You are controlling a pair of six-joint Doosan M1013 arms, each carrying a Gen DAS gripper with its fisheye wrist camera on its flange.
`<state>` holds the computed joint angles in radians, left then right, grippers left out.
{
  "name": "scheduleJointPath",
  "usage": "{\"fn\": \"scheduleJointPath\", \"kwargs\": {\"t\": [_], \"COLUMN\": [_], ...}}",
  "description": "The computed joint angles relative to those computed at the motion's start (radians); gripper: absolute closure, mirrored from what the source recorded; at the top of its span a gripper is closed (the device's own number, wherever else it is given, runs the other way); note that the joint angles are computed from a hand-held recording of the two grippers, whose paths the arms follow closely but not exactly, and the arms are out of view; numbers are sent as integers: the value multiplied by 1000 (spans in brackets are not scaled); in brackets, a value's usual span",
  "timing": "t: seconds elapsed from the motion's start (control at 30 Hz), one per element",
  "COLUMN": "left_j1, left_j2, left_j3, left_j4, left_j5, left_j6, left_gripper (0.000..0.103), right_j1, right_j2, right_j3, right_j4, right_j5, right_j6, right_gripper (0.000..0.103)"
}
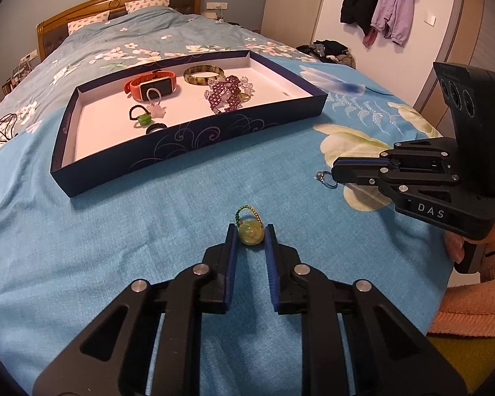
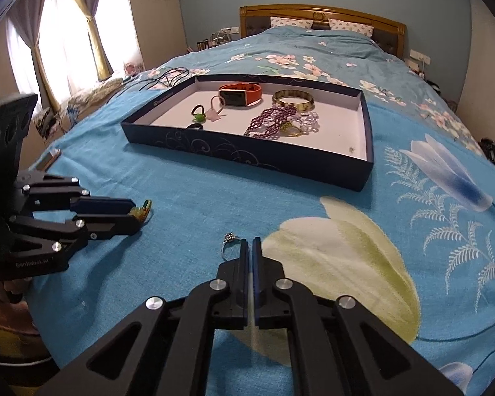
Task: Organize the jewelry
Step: 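Grasp the green bead pendant with the left tool while the right tool grasps the silver stone ring, then carry the pendant with the left tool while the right tool carries the silver ring toward the tray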
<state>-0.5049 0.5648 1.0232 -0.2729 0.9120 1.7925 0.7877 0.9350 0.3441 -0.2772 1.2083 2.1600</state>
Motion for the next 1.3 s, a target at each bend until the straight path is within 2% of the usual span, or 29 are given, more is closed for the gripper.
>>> {"fn": "scheduleJointPath", "kwargs": {"t": [0.07,0.13,0.17,0.23,0.3,0.4,0.43,0.47,0.53,0.63,0.93,1.3], "left_j1": [0,2,1,1,-1,-3,-3,-3,-5,-3,-1,1], "left_j2": [-2,-4,-4,-2,2,7,8,8,10,8,0,-25], "left_j3": [3,4,4,3,-2,-11,-11,-11,-14,-11,1,26], "left_j4": [-1,-18,-16,-20,-14,-7,-4,-2,7,-1,3,7], "left_j5": [-5,-7,-10,-9,-7,-2,-3,-2,-2,-3,-20,-76], "left_j6": [1,11,10,13,10,1,-2,-4,-13,-11,-11,-23], "left_gripper": [86,76,76,76,76,76,76,77,86,86,86,86], "right_j1": [0,0,2,4,2,1,1,1,1,1,3,5], "right_j2": [-5,-3,5,30,59,55,55,57,57,58,22,-22], "right_j3": [11,4,-11,-61,-116,-106,-107,-110,-110,-112,-43,32], "right_j4": [3,20,19,22,32,33,29,30,30,27,9,-24], "right_j5": [-18,-26,-18,16,58,51,53,55,54,55,-7,-106], "right_j6": [2,-18,-29,-56,-70,-67,-67,-66,-66,-65,-31,13], "right_gripper": [88,85,80,77,77,79,83,87,87,87,87,87]}}
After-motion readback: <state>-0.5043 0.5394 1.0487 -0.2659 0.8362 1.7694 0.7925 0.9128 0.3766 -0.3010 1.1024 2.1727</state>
